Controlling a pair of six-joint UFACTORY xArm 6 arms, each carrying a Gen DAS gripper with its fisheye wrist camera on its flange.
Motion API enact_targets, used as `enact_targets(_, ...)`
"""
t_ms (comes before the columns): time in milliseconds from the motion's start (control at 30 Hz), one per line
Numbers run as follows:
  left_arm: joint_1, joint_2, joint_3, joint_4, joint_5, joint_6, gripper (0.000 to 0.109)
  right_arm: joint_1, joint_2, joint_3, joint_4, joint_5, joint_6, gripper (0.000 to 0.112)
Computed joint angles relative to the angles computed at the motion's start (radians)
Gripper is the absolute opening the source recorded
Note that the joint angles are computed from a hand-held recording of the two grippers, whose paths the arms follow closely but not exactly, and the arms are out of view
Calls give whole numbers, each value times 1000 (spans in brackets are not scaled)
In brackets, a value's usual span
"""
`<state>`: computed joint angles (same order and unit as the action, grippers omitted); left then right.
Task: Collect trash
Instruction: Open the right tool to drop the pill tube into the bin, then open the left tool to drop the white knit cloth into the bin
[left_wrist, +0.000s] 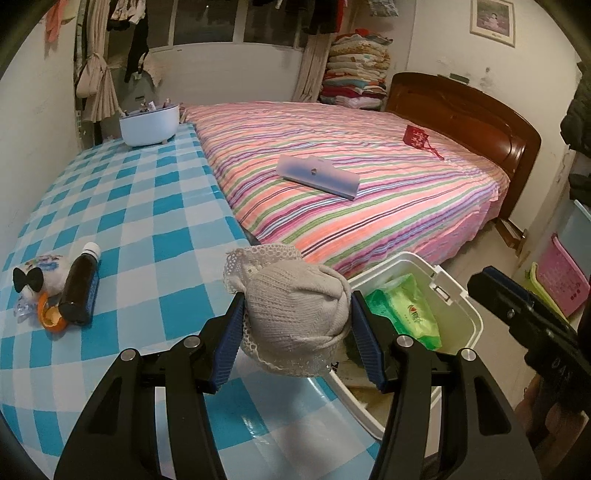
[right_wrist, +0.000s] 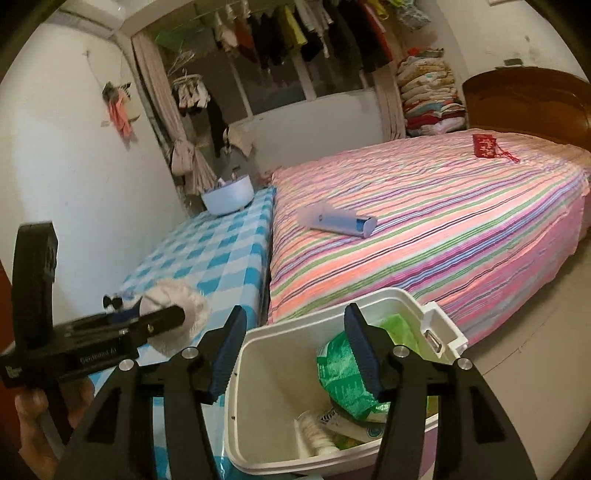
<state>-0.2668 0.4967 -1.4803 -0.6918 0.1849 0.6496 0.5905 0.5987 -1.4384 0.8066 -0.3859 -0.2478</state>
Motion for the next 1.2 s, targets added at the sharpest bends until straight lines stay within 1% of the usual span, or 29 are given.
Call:
enact_targets(333, -30, 2, 0, -25, 9, 41, 55, -8, -14, 35, -19, -50, 57, 54)
enact_targets(433, -36, 6, -5, -22, 19, 40, 55, -13, -18, 40, -12, -54, 70, 54)
enact_targets(500, -42, 10, -9, -33, 27, 48, 55, -20, -21, 48, -36, -47, 101, 54)
enact_targets(767, -69, 26, -8, -4, 36, 64, 57, -24, -25, 54, -18, -53, 103, 54)
enact_targets(867, -76, 19, 2, -3, 35, 77, 58, -27, -26, 57, -27, -53, 117, 54)
enact_targets(1033, -91, 11, 20, 15, 4, 82, 60, -29, -26, 57, -31, -52, 118, 54)
enact_targets(1100, -93, 12, 21, 9, 0, 88, 63, -29, -26, 57, -33, -52, 121, 54)
enact_targets(1167, -97, 11, 27, 11, -19, 88, 72, -28, -24, 54, -24, -52, 112, 54)
enact_targets(1200, -98, 10, 29, 13, -29, 90, 74, -29, -25, 56, -29, -52, 118, 54)
